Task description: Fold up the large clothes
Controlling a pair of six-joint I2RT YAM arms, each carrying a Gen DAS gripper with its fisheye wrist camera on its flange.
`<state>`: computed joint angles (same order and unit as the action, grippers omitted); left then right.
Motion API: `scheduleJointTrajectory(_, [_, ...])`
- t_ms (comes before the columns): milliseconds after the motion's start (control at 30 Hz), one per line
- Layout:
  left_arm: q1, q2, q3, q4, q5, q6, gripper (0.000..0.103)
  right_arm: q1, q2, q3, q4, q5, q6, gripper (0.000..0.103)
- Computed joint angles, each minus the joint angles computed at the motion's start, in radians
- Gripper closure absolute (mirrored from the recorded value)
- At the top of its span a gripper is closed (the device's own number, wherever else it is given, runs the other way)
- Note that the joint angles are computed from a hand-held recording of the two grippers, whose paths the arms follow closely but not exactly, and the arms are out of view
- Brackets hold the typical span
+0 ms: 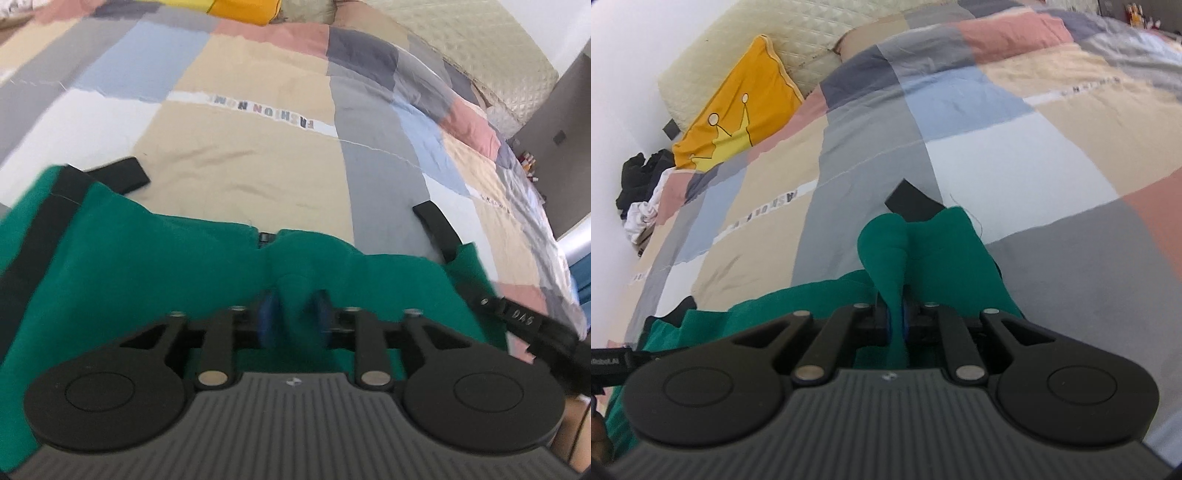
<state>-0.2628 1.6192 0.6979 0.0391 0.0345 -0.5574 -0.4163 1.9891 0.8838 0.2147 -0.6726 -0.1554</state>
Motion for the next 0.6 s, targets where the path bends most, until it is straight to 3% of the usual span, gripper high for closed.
scheduleJointTrajectory(33, [-0.006,-0.046,-0.025,-0.009,-0.013,0.003,0.054,-0.004,-0.032,-0.025,0.005,0.003,-0.011,0.084])
scheduleJointTrajectory(100, [-0.018,-0.146,-0.079,-0.025,-0.030,0.004,0.052,-0.016,-0.085,-0.063,0.002,-0.008,-0.040,0.040])
scheduleJointTrajectory(133, [-0.023,-0.209,-0.108,-0.044,-0.037,-0.001,0.052,-0.026,-0.109,-0.083,0.004,-0.025,-0.049,0.033])
scheduleJointTrajectory(200, [-0.040,-0.326,-0.152,-0.091,-0.054,-0.004,0.051,-0.043,-0.174,-0.138,0.024,-0.044,-0.060,0.031])
scheduleJointTrajectory(400, [-0.299,-0.724,-0.234,-0.366,-0.340,-0.062,0.051,-0.121,-0.376,-0.284,0.016,-0.115,-0.151,0.031])
scheduleJointTrajectory(500, [-0.490,-0.845,-0.220,-0.528,-0.520,-0.168,0.051,-0.180,-0.471,-0.320,-0.040,-0.189,-0.193,0.031])
scheduleJointTrajectory(600, [-0.730,-0.915,-0.175,-0.725,-0.711,-0.352,0.051,-0.240,-0.578,-0.356,-0.101,-0.259,-0.236,0.031])
